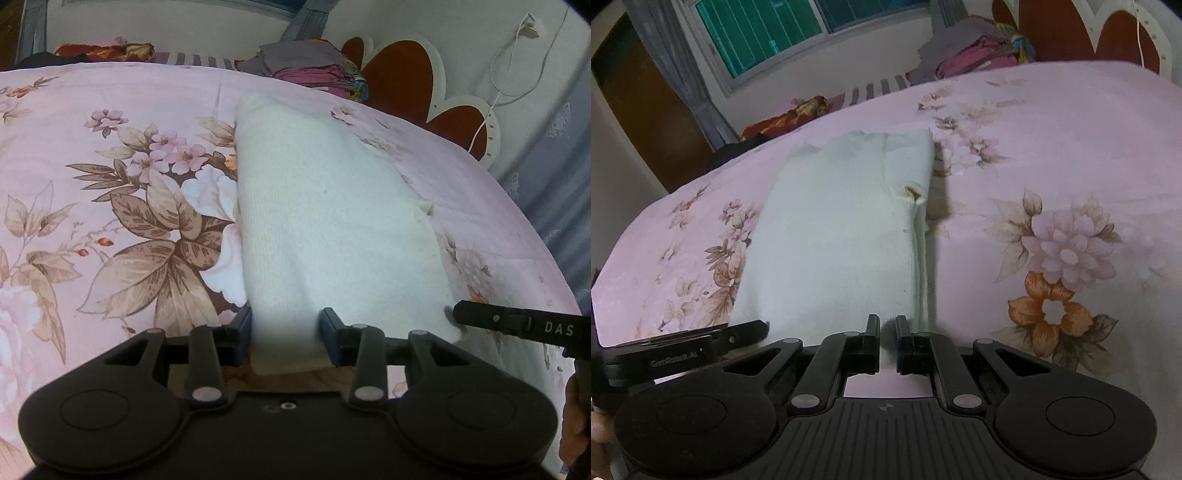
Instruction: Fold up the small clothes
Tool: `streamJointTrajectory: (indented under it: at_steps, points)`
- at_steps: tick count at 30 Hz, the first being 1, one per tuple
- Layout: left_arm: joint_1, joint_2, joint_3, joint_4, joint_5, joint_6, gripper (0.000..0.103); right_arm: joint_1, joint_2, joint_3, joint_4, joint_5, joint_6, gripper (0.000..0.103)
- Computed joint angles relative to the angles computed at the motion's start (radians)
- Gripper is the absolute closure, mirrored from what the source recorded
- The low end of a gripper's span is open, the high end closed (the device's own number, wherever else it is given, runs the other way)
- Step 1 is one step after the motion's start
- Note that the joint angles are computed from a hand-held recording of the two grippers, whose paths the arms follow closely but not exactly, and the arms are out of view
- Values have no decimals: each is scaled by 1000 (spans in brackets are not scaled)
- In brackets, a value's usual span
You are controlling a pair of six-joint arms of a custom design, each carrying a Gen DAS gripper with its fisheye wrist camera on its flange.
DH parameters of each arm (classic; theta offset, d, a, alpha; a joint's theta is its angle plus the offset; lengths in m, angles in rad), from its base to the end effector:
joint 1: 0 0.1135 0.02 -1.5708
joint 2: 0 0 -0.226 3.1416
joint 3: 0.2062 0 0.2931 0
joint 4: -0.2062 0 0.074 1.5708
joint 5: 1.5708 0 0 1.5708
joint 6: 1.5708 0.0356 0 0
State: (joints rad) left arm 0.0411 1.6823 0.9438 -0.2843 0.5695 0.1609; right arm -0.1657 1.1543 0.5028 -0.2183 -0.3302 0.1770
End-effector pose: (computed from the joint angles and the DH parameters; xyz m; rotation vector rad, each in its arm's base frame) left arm 0.3524 -0.0047 0.1006 0.3508 2.4537 -0.6494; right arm 0.2608 -0.0319 0.1116 0.2667 2.4036 0.4072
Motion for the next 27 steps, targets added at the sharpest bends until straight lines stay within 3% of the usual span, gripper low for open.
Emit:
streamJointTrajectory:
  at_steps: [7,8,9,10,11,14,17,19,20,21,27]
  points:
    - [-13,-26,-33,24,-15,-25,65,-13,-11,-9,2,10,4,95]
    - [-15,-26,-33,24,-18,-26,65,-16,-11,-8,-2,12,3,86]
    - [-15,-29,-36,26,-19,-26,65,-19,-13,-8,-4,11,2,49]
    - [-15,-28,-36,26,-19,-25,65,-17,-28,-17,0,16,7,28]
    - [-15,-28,-36,27,-20,-24,65,-11,-67,-44,23,37,14,14]
    - [-16,-31,-41,32,-24,-27,65,1,-102,-60,37,42,-11,19]
    - [-21,-37,-44,33,-31,-36,65,-3,-33,-23,23,7,-13,44]
    - [-22,-36,-44,36,-33,-36,65,-1,14,-2,16,-1,-16,49]
    - [-23,-37,-46,38,-34,-37,65,0,27,2,20,-4,-16,59]
    - [-25,-40,-49,40,-36,-41,65,4,44,11,15,-5,-25,77]
    - [-40,-60,-63,35,-45,-54,65,2,102,60,-27,20,-100,100]
